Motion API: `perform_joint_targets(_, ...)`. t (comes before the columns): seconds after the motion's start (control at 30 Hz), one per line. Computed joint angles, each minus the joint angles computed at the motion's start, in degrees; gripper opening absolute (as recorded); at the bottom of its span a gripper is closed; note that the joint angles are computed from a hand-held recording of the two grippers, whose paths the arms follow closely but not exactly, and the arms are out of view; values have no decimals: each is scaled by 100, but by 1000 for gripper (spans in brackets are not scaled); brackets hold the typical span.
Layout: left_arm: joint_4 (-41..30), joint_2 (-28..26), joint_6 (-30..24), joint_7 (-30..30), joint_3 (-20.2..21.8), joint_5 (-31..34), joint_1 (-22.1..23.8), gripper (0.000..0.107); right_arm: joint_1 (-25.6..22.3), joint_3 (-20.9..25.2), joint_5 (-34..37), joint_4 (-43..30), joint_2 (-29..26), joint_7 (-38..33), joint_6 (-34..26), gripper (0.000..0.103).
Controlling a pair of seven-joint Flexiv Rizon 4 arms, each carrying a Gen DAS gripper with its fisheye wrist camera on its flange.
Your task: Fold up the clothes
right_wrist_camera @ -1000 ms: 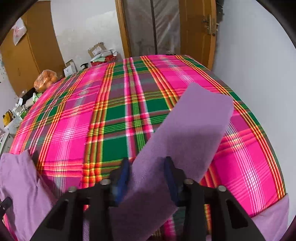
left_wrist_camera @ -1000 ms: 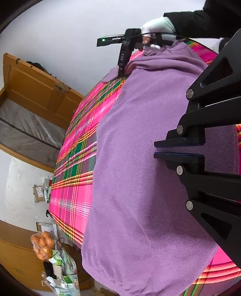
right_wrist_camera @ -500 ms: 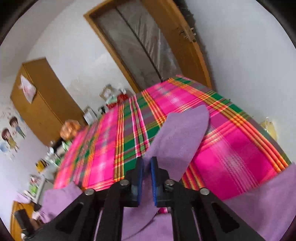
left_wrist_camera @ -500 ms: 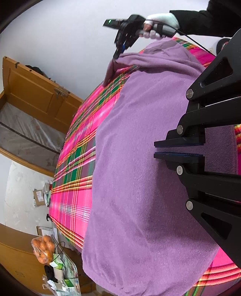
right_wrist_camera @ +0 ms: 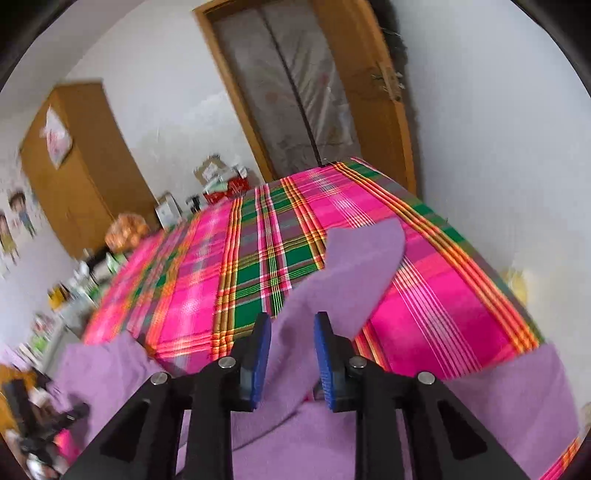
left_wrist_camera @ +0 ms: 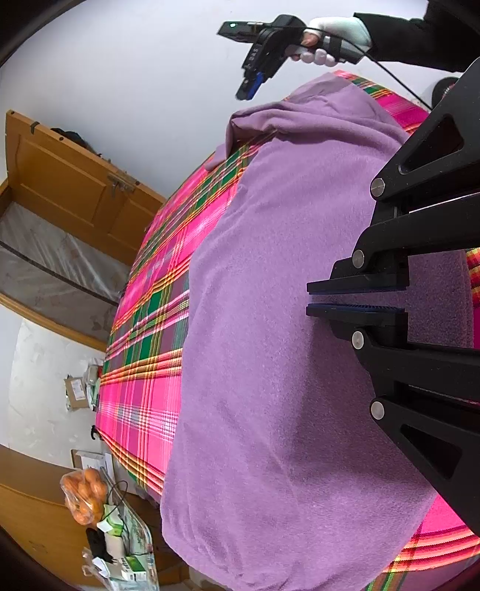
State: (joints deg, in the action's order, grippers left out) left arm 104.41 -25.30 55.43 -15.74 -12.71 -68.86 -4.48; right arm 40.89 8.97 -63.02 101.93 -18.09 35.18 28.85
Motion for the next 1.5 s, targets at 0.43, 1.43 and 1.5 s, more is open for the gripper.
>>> perform_joint_targets(0.43,-26,-9,-85,57,5,-9,-1,5,-97,-1,-17,399,202,557,195,5)
perform_joint_targets(1.43,-40,-23,-104,-3,18,7,1,5,554,567,1516,-547,146,-1552,-2469,30)
perform_joint_targets(1.5,-40,-23,-92,-19,17,32,-2,5,403,487,1631,-663,19,-2169,-2139,31)
